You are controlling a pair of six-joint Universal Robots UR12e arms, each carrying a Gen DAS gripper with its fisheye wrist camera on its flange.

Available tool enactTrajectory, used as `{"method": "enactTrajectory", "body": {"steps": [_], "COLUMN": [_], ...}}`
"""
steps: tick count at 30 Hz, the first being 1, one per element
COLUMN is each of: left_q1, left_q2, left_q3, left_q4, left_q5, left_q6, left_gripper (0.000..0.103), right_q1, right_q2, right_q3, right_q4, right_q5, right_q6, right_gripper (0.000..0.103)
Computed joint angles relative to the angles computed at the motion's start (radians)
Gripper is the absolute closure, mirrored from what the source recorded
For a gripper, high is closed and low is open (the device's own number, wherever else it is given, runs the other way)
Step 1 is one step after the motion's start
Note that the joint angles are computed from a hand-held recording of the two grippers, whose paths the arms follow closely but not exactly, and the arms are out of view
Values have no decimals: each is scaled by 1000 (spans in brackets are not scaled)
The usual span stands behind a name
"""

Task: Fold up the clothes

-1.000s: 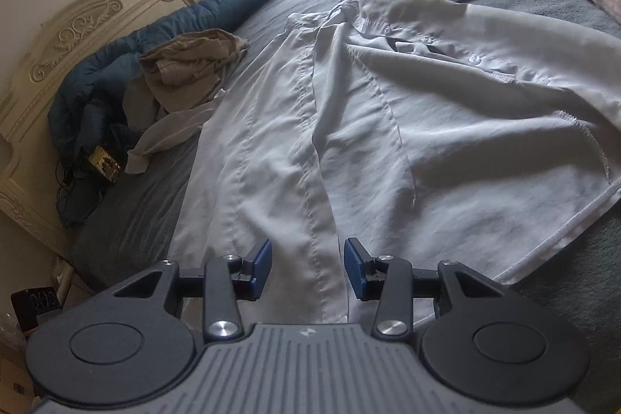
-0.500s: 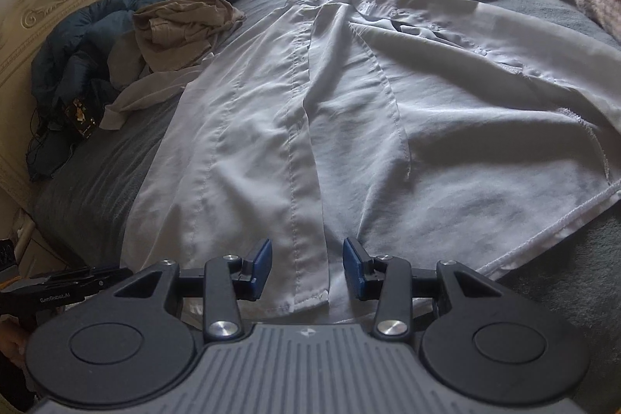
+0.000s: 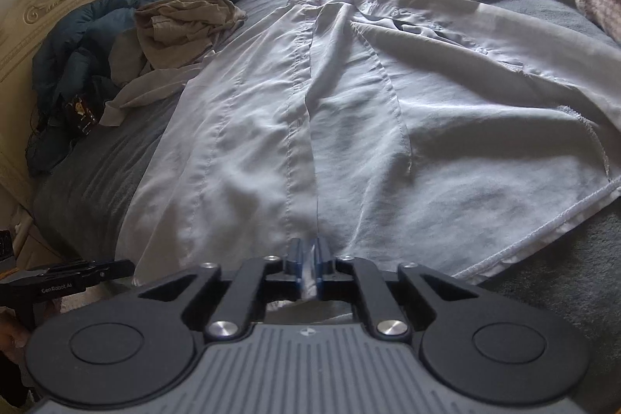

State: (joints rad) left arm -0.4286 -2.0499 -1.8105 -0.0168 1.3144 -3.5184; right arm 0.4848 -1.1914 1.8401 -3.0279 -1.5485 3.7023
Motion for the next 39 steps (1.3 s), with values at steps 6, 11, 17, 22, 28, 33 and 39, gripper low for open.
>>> {"method": "enactTrajectory", "body": {"steps": [6, 11, 17, 22, 28, 33, 39], "left_q1": [27, 23, 12, 7, -5, -35, -78], "left_q2": [16, 14, 15, 38, 30, -23, -90], "left_q3": [-36, -35, -26, -49, -14, 79, 181], "left_q4": [43, 31, -6, 42, 87, 71, 35], "left_q5": [-77, -50, -12, 53, 75, 18, -45], "left_q6": [-76, -69, -4, 11, 25, 85, 159], "left_gripper": [103, 103, 88, 68, 65, 63, 63], "right_q1": [-3, 3, 9, 30, 89, 90, 51], "right_q2": [-15, -11, -10, -56, -45, 24, 65], "right_q3": [25, 28, 35, 102, 104, 87, 69], "right_q4": [-5, -29, -39, -162, -73, -115, -93], "right_q5": [18, -13, -48, -265, -752, -911, -930], "right_q6": [26, 26, 14, 57, -220, -636, -777], "right_gripper": [102, 102, 98, 74, 74, 74, 87]}}
